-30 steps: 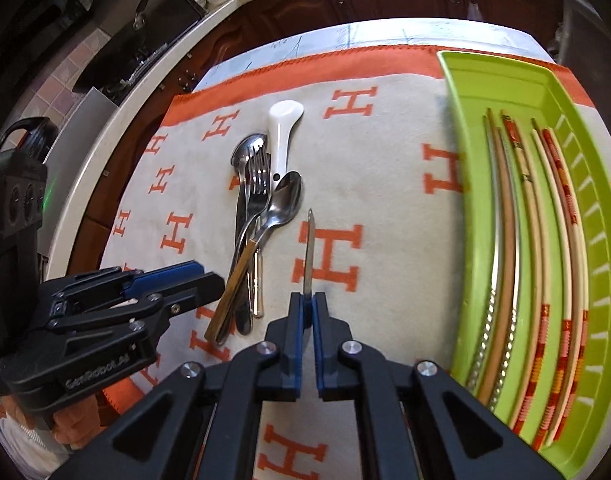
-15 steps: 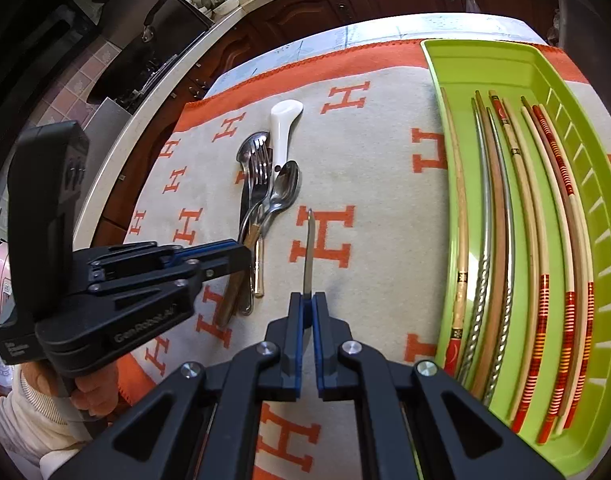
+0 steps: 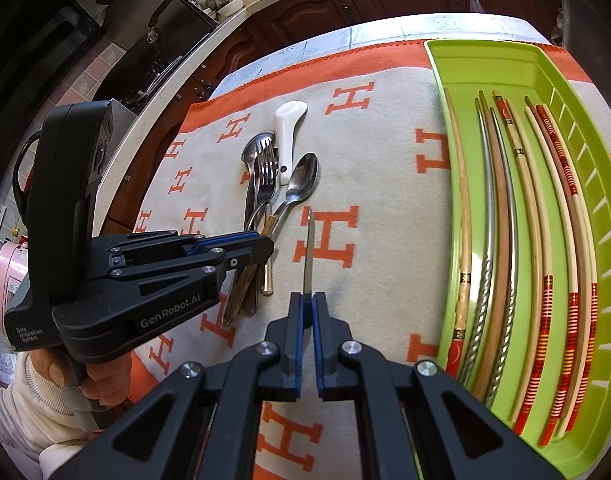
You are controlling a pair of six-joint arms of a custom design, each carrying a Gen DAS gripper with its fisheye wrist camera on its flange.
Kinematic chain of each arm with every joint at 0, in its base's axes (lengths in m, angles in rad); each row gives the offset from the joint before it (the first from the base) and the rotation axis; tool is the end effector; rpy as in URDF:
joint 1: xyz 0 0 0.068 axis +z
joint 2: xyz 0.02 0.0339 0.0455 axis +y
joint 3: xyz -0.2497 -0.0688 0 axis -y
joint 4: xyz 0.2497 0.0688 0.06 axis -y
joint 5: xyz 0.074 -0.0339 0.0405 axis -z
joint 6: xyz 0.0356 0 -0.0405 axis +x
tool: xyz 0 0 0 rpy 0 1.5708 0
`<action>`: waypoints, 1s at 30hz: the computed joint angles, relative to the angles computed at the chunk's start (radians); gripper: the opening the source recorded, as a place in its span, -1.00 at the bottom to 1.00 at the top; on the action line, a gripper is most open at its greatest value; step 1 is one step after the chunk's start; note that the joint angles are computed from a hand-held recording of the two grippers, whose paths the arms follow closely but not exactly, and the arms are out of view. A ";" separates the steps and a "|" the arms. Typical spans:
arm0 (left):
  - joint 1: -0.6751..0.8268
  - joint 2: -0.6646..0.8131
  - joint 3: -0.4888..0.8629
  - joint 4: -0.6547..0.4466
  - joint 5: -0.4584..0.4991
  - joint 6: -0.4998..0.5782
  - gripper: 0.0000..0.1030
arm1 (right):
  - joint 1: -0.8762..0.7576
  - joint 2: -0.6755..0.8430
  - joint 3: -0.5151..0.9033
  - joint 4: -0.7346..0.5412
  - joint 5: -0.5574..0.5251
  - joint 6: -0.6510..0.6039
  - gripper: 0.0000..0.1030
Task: Organize utensils
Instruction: 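Grasp a wooden-handled spoon with the left tool while the right grasps a knife, then lift the spoon with the left tool toward the tray while the right carries the knife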
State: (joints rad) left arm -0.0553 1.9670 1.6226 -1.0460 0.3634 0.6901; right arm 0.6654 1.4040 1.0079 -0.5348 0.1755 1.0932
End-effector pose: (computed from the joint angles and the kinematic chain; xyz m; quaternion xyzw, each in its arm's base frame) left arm 0.3896 -0.0342 0.2105 0.3718 0.9064 -0.1433 0.1403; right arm 0.2376 0.1786 0.2313 0.2277 0.9182 0.1883 0.2639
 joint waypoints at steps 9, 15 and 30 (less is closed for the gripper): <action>0.046 -0.012 0.063 -0.152 0.123 -0.004 -0.91 | -0.003 -0.075 -0.041 0.011 0.011 0.031 -0.92; 0.042 -0.065 0.026 -0.181 0.149 0.017 -0.91 | -0.016 -0.090 -0.043 0.003 0.004 0.044 -0.92; 0.058 -0.160 0.012 -0.277 0.207 0.078 -0.91 | -0.037 -0.070 -0.031 0.012 0.002 0.068 -0.92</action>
